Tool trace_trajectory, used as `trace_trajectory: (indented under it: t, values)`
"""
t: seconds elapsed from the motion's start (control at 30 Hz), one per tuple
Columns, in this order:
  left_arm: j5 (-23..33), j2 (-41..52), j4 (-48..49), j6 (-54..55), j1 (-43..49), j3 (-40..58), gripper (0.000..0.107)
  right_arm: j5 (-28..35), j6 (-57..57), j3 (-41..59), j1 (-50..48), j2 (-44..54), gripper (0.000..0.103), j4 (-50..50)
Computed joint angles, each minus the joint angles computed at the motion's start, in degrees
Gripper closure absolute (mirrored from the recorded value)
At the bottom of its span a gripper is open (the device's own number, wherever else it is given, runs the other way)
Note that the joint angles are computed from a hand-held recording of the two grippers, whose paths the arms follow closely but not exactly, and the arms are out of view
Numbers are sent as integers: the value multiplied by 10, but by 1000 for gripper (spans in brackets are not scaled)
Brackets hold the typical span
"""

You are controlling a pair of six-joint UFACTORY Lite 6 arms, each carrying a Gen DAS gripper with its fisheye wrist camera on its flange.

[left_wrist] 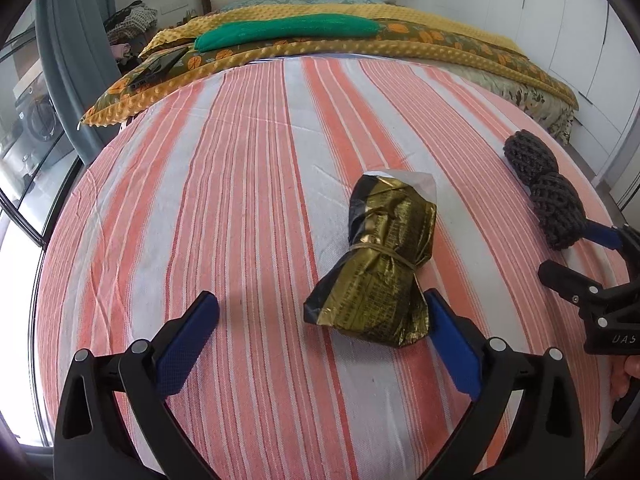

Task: Collect trash
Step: 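Grasp the gold-wrapped bundle with the left tool while the right grasps the black mesh sleeves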

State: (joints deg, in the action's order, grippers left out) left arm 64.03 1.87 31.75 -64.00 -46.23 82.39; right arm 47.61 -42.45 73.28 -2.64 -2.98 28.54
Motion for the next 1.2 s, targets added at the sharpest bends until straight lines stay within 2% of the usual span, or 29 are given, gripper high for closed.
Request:
trace_trajectory:
  t: [0.57, 0.63, 0.7, 0.87, 0.97, 1.03, 1.07, 1.1, 1.13, 1.17, 1.2]
  values:
    - [-1, 1, -2, -1, 1, 2, 8, 0, 0, 1, 0, 1, 5, 0]
    - [-9, -4, -12, 14, 7, 0, 8, 1, -3, 1, -2, 1, 4, 4]
    - [-43, -37, -46, 72, 26, -22, 8, 33, -41, 7, -33, 6, 5, 55]
    - [-114, -108, -180, 236, 87, -54, 8, 170, -39, 102, -130, 53, 5, 124]
    - [-120, -64, -202, 268, 100, -6, 8, 211, 59, 232, -99, 130, 5, 84]
    - [-114, -23, -190, 271, 98, 31, 12, 234, 122, 313, -60, 188, 5, 53]
    - [-104, 3, -183, 275, 97, 52, 18, 237, 157, 357, -33, 222, 5, 31]
    - [-93, 21, -177, 277, 96, 69, 27, 238, 178, 376, -18, 236, 6, 10]
    - [-83, 34, -168, 275, 93, 79, 30, 224, 207, 393, 2, 251, 7, -22]
    - [-77, 43, -157, 272, 90, 86, 33, 214, 217, 398, 9, 256, 14, -30]
    - [-71, 50, -144, 266, 86, 94, 37, 211, 218, 409, 12, 267, 33, -30]
